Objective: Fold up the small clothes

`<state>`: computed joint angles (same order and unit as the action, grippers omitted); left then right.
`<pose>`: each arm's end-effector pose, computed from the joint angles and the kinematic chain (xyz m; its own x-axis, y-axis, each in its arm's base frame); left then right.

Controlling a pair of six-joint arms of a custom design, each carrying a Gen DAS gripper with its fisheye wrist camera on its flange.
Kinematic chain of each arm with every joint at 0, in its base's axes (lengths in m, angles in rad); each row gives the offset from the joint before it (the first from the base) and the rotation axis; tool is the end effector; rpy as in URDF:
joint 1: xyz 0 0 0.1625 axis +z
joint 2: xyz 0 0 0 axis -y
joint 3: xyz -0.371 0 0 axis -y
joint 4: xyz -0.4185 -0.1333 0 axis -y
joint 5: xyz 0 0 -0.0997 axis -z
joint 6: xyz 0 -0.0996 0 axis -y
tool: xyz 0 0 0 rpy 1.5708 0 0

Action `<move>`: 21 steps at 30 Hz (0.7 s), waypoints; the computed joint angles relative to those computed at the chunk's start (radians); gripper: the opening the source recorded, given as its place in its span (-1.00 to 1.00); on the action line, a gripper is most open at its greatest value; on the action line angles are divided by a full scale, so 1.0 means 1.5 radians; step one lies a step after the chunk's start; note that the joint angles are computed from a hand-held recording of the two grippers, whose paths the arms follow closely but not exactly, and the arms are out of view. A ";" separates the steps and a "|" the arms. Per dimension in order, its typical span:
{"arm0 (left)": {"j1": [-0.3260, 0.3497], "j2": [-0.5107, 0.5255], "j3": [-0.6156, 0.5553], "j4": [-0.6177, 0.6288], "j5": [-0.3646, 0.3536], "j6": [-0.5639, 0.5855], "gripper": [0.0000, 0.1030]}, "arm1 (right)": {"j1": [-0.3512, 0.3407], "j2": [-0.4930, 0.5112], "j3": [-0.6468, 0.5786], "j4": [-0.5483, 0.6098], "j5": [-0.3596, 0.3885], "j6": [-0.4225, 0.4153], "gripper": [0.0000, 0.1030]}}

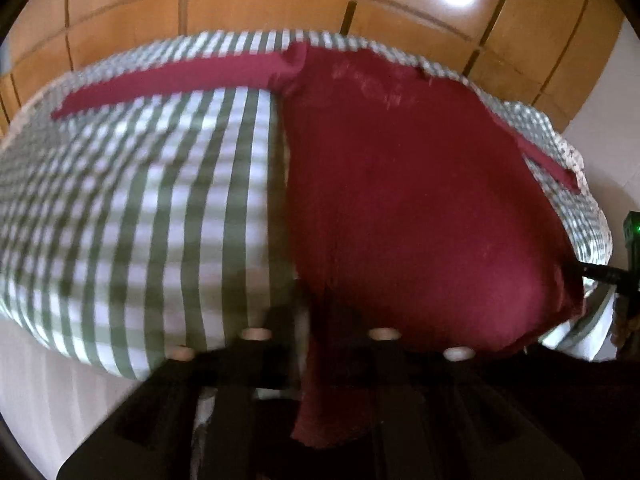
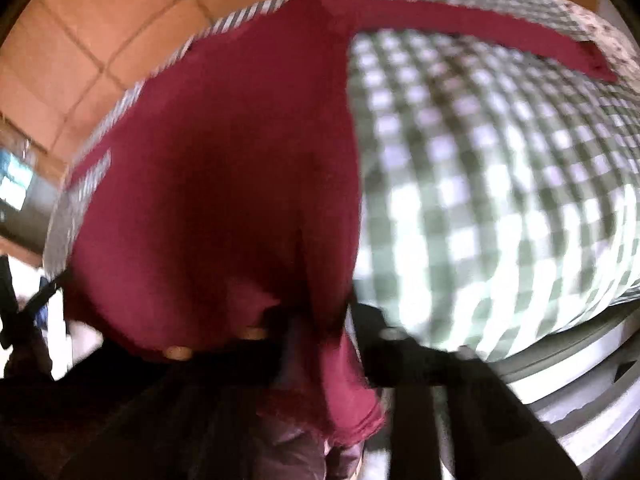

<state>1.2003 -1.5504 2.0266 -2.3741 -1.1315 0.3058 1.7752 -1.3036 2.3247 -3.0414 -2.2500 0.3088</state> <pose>-0.0183 -0.5324 0.2883 -0.7485 0.4568 -0.4808 0.5959 0.7815 -0.1851 0.1586 -0.4165 0.1370 -0.8342 0.3722 0.4070 0.0742 0.8070 -0.5859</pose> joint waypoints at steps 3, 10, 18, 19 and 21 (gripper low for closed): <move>-0.011 0.021 -0.004 -0.071 -0.013 0.021 0.22 | -0.021 -0.038 0.018 -0.063 -0.010 0.008 -0.01; -0.031 0.133 -0.067 -0.091 -0.009 0.011 0.22 | -0.160 -0.122 0.024 -0.228 0.012 0.075 -0.01; -0.034 0.208 -0.103 -0.078 0.035 -0.008 0.32 | -0.308 -0.157 -0.046 -0.264 0.068 0.150 -0.14; -0.031 0.211 -0.106 -0.076 0.035 -0.016 0.32 | -0.318 -0.162 -0.057 -0.249 0.066 0.157 -0.14; -0.027 0.219 -0.111 -0.078 0.034 -0.023 0.41 | -0.338 -0.153 -0.092 -0.226 0.073 0.164 -0.13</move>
